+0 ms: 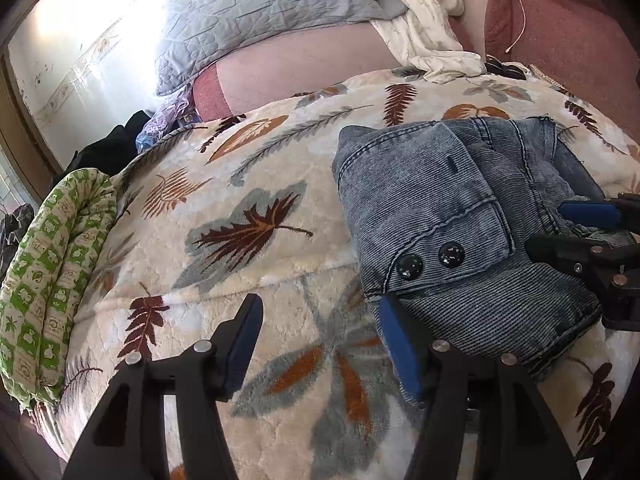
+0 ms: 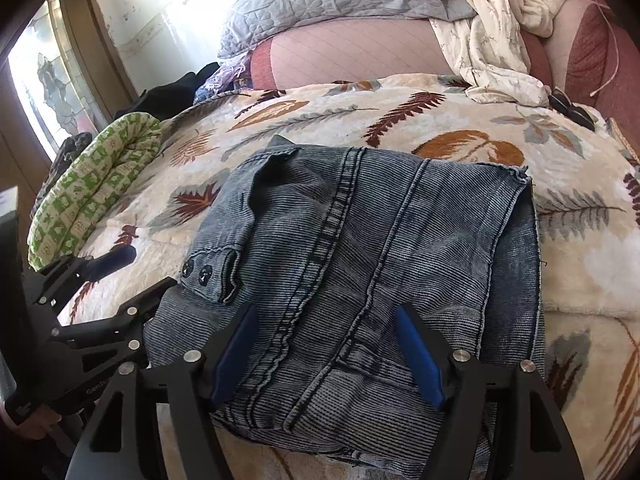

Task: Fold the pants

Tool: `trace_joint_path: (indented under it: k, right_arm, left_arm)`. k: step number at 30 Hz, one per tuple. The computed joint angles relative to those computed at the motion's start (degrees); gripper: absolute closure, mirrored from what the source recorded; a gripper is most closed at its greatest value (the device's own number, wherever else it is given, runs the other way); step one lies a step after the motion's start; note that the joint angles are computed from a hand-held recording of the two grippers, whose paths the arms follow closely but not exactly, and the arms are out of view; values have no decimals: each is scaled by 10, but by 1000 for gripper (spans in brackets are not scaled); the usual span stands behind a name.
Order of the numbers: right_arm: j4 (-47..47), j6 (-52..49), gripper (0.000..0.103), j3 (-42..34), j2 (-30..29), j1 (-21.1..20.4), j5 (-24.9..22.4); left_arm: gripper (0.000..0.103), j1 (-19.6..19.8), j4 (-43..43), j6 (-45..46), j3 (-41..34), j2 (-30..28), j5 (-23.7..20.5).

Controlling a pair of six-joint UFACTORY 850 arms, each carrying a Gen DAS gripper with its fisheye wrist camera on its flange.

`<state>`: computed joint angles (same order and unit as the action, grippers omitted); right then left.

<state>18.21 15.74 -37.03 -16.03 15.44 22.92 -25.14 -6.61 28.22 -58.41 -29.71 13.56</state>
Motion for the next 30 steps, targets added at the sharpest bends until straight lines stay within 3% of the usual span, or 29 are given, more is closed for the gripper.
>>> trace_joint_path:
  k: [5,10,14,19,22,24,30]
  right_arm:
    - [-2,2,29,0,1,0,-1]
    - [-3,2,29,1,3,0,0]
    - [17,-16,26,7,15,3,1]
    - [68,-35,26,35,46,7,48]
    - [109,-45,24,59,68,9,94]
    - [139,-51,24,71,81,9,118]
    - [175,-45,24,88,103,1,139]
  left_arm:
    - [36,1,-29,18,-6,-4,-12]
    - [25,1,-137,102,-14,-8,-23]
    - [23,-1,-214,165,-13,-7,-21]
    - [23,-5,-281,232,-8,0,-14]
    - [23,-8,-284,246,0,8,-2]
    - [23,-8,-235,200,8,18,0]
    - [23,-6,-130,94,19,41,1]
